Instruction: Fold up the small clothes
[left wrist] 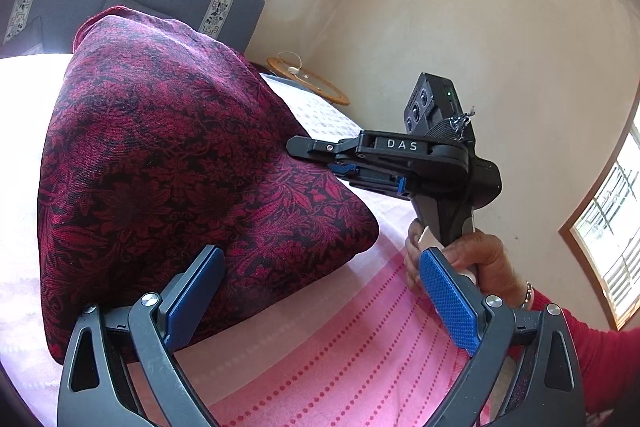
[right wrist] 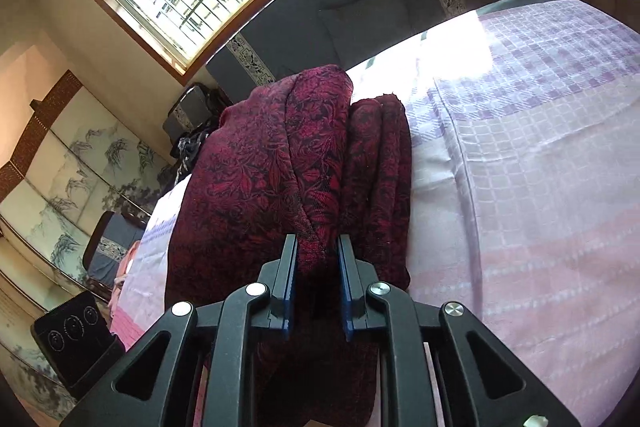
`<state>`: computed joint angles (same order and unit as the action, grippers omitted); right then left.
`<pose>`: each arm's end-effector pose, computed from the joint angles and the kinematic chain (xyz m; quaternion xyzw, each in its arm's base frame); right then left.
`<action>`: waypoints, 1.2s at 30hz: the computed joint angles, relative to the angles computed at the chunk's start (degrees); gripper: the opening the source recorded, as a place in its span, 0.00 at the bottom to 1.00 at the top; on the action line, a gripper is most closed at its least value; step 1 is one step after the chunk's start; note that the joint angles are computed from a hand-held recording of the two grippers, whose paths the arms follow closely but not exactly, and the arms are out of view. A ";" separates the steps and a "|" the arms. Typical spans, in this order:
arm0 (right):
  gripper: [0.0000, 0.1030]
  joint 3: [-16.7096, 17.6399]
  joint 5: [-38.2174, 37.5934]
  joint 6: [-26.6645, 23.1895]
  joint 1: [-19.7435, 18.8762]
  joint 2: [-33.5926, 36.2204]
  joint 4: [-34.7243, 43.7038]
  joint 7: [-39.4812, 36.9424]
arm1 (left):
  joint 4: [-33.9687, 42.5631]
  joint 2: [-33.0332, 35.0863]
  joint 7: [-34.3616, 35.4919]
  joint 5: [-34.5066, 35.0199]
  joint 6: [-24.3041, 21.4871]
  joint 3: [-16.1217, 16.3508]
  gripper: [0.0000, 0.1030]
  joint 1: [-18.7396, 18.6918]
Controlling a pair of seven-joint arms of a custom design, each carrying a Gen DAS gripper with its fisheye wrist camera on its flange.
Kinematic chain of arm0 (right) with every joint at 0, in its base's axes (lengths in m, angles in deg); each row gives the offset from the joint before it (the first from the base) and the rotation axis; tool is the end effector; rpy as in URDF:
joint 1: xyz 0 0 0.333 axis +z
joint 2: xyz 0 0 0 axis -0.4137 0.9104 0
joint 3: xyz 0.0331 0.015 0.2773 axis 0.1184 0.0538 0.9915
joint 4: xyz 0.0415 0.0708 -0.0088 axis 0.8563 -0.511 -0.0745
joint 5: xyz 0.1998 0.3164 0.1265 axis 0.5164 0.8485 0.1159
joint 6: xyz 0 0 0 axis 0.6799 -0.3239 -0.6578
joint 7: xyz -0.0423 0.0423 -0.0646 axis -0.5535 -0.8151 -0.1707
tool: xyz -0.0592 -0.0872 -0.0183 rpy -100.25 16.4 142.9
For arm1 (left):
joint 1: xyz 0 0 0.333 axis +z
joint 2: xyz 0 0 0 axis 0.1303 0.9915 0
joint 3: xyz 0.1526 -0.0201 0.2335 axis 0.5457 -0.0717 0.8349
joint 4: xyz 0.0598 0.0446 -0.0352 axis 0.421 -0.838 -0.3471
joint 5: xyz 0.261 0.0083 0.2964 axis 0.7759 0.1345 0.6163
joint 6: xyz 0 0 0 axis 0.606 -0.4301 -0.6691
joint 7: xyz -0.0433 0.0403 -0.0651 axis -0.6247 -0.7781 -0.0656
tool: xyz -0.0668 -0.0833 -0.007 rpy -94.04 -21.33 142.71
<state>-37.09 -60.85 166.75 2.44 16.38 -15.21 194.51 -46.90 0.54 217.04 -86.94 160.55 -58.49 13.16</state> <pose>0.6284 0.3254 0.4631 -0.4677 0.7505 -0.0966 0.4567 0.7049 -0.1649 0.4768 0.2829 -0.8009 0.5085 0.1416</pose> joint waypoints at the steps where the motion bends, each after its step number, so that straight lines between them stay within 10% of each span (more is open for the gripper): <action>1: 0.15 -0.29 0.18 1.67 0.11 0.45 -0.33 1.03 | 0.26 0.21 0.03 -0.12 -0.25 -0.07 0.95 0.10; 7: 0.15 -1.21 -0.88 0.89 1.23 0.84 1.00 2.31 | 1.21 0.74 -0.11 0.55 -0.92 0.00 0.98 0.02; 13: 0.41 5.04 6.33 -0.86 -3.26 1.74 2.76 -5.92 | 1.82 1.15 -0.56 0.95 -1.15 -0.15 0.99 0.06; 16: 0.17 4.03 6.76 -3.19 -1.96 2.65 4.26 -6.83 | 1.96 1.30 -0.33 0.87 -0.82 -0.30 0.99 -0.01; 20: 0.12 -3.77 -0.82 1.04 3.72 -1.16 -0.06 1.97 | 0.59 0.42 1.98 -0.27 -0.38 -0.62 0.99 0.51; 25: 0.11 -0.69 -0.90 -1.97 1.21 -0.06 0.18 1.12 | 1.33 0.79 0.87 1.18 -0.29 -0.15 0.99 -0.34; 29: 0.12 -4.61 -5.21 -1.43 4.59 0.58 0.46 6.24 | 2.34 1.29 -0.28 2.54 -0.51 0.05 0.99 -1.02; 34: 0.47 -4.71 -11.55 -11.68 6.35 1.27 5.17 9.84 | 2.54 1.63 -0.55 2.58 -0.52 -0.27 1.00 -1.08; 36: 0.89 -4.59 -12.03 -21.44 7.52 2.61 9.23 9.48 | 2.69 1.67 -0.65 2.83 -0.41 -0.31 1.00 -1.25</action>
<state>-41.68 -72.88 145.31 9.96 18.99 -5.99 203.99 -44.21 2.22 216.39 -84.11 160.14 -58.79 11.92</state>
